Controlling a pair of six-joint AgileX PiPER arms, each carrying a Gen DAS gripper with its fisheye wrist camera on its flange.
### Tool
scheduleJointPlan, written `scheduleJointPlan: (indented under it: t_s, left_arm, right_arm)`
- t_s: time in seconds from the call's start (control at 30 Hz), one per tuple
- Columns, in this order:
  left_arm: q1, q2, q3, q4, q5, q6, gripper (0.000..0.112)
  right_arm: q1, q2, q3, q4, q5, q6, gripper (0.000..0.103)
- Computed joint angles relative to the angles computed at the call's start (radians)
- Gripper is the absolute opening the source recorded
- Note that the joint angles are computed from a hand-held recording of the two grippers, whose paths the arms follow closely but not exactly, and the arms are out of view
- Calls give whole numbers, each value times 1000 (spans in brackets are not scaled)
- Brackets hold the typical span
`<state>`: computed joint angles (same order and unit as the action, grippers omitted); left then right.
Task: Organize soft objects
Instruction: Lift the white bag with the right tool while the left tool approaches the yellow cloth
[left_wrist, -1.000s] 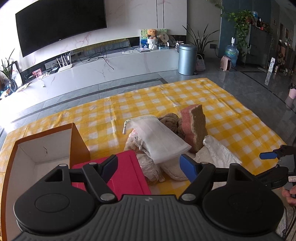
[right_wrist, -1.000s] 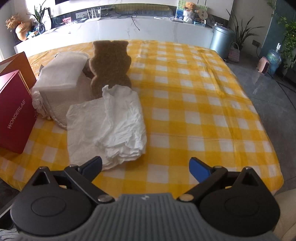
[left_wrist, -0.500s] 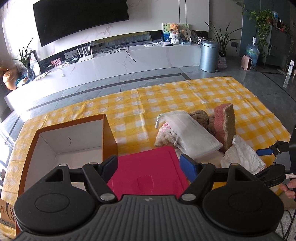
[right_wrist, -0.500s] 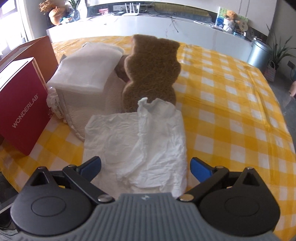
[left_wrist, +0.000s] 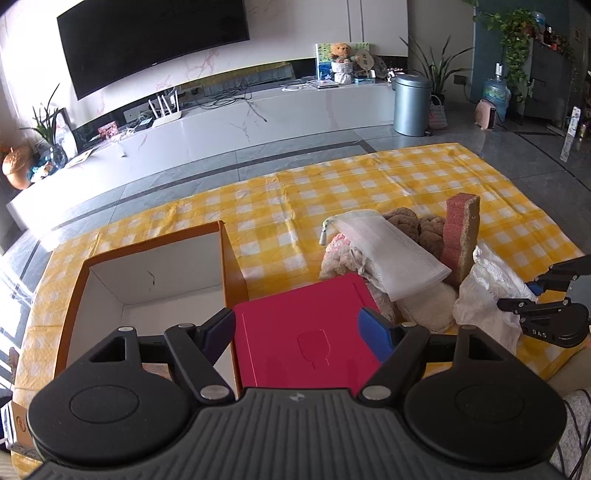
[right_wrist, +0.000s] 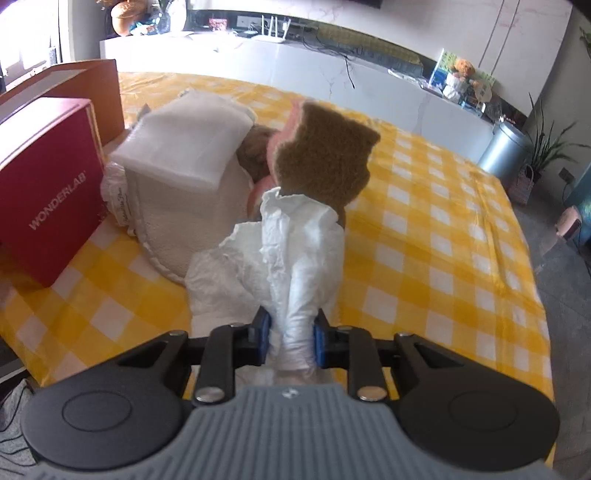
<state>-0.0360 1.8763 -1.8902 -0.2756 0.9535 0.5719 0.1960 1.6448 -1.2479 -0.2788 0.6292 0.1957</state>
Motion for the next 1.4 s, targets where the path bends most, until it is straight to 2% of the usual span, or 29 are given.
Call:
scheduleJointPlan:
  t_s: [0.1, 0.27, 0.37, 0.43, 0.5, 0.53, 0.57, 0.63, 0.73, 0.83, 1.0, 1.13, 1.2, 1.3, 1.4]
  left_arm:
    - [-10, -33, 45, 8, -49, 38, 89]
    - [-18, -69, 97, 16, -95, 41, 89]
    - [-23, -86, 124, 30, -108, 57, 89]
    - [-26, -99, 149, 36, -131, 74, 89]
    - [-31, -106, 167, 50, -146, 75, 89]
    - [-32, -108, 172, 53, -150, 75, 89]
    - [-34, -107, 175, 57, -151, 75, 89]
    - [-39, -109, 183, 72, -155, 71, 89]
    - [-51, -119, 213, 112, -189, 92, 89]
    - [-62, -129, 248, 130, -227, 110, 89]
    - [-80, -107, 214, 102, -185, 171, 89]
    - [-124, -112, 230, 114, -218, 192, 89]
    - [-151, -104, 217, 126, -209, 185, 89]
    - [-205, -60, 137, 134, -142, 139, 89]
    - [-251, 14, 3, 93, -13, 99, 89]
  right_arm:
    - [4, -53, -2, -15, 41, 5, 22]
    - [-48, -119, -27, 39, 174, 7, 24]
    - [-7, -119, 2, -161, 269, 124, 25]
    - [-14, -106, 23, -184, 291, 140, 27]
    - [-57, -108, 60, -105, 239, 81, 34]
    - [-77, -100, 69, -56, 220, 40, 48]
    - [-89, -81, 65, -17, 223, 4, 70]
    - [-102, -38, 47, 47, 242, -74, 88]
    - [-78, -28, 56, 36, 214, -88, 94]
    - [-87, -6, 23, 93, 232, -112, 98]
    - [-78, 31, -14, 93, 259, -76, 100]
    - [-84, 22, 13, 95, 224, -34, 100]
    - [-95, 8, 35, 113, 204, -36, 99]
    - [-113, -20, 70, 139, 169, -40, 88]
    - [-102, -55, 101, 74, 158, 37, 64]
